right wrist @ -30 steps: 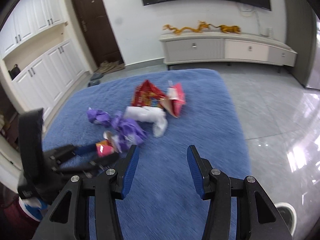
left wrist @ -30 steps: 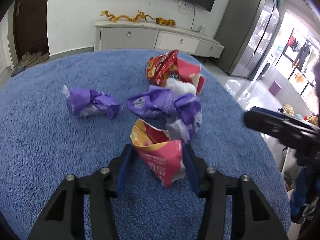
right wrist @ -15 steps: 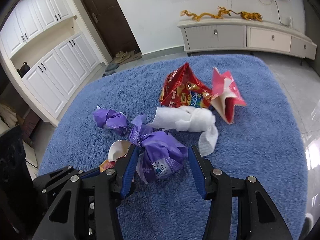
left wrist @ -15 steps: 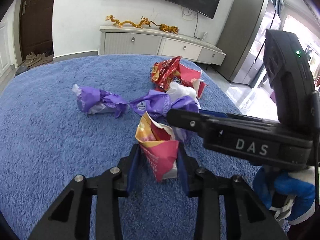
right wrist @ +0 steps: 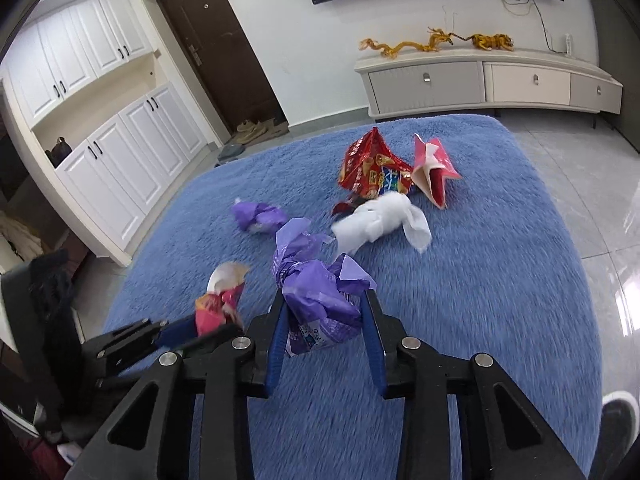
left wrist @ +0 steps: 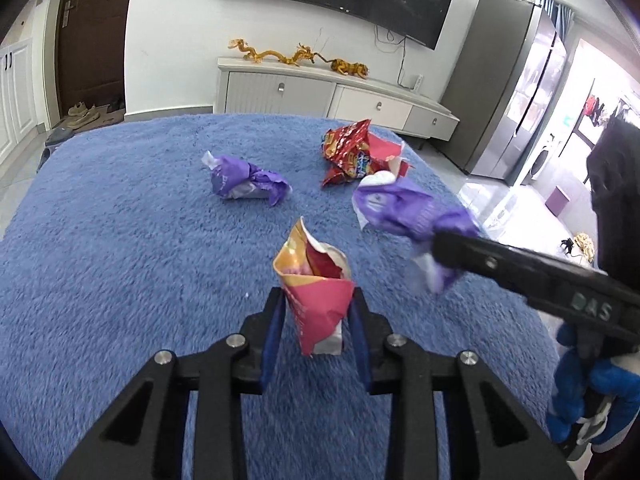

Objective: Collect trash
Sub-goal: 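Carry both wrappers over the trash bin and open both grippers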

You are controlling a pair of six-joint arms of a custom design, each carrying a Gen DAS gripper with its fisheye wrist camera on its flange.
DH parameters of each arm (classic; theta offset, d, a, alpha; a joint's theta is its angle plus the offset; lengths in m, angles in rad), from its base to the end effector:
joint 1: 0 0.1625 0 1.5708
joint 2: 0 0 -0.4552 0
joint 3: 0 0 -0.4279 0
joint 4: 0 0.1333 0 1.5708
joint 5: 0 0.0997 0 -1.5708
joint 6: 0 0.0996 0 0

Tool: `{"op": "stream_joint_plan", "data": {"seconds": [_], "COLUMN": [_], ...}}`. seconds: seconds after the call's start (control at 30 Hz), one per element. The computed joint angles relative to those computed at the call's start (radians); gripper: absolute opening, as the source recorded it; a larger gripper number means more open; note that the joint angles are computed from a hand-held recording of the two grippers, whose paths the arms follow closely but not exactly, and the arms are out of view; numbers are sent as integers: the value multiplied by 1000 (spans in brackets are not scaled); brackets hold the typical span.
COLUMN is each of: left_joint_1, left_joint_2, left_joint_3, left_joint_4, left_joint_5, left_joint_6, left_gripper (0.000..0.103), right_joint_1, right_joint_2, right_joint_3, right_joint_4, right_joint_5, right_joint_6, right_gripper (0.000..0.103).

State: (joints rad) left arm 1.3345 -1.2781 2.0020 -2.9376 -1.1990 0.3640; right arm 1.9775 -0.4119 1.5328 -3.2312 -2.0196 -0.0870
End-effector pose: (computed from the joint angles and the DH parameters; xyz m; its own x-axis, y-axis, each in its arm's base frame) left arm 0.0273 -0.6107 0.3004 -0.8274 0.2830 -0.4851 0.5157 0.7249 -0.4567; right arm 0.3734 -0.6393 -0.0664 -0.8827 -0.2196 0.4155 -0.4177 0.7718 -0.4794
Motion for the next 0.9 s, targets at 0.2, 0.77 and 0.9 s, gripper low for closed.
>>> {"op": "stream_joint_plan", "data": {"seconds": [0.2, 0.77, 0.9], "left_joint_1": [-28, -174, -217], "left_joint_2": [-61, -116, -95], "left_joint_3": [67, 179, 197], "left_joint_4": [-19, -43, -31], "left_joint_5": [-9, -17, -31], "left_joint_6": [12, 73, 90], "left_gripper": [30, 30, 30], "right_joint_1": [42, 37, 21], "right_joint_2": [-65, -274, -328], "right_joint_3": [138, 521, 628], "right_joint_4": [-111, -497, -592], "right_joint_5": [-34, -185, -246], "right_joint_6": [13, 127, 155], "right_gripper": [34, 34, 34]}}
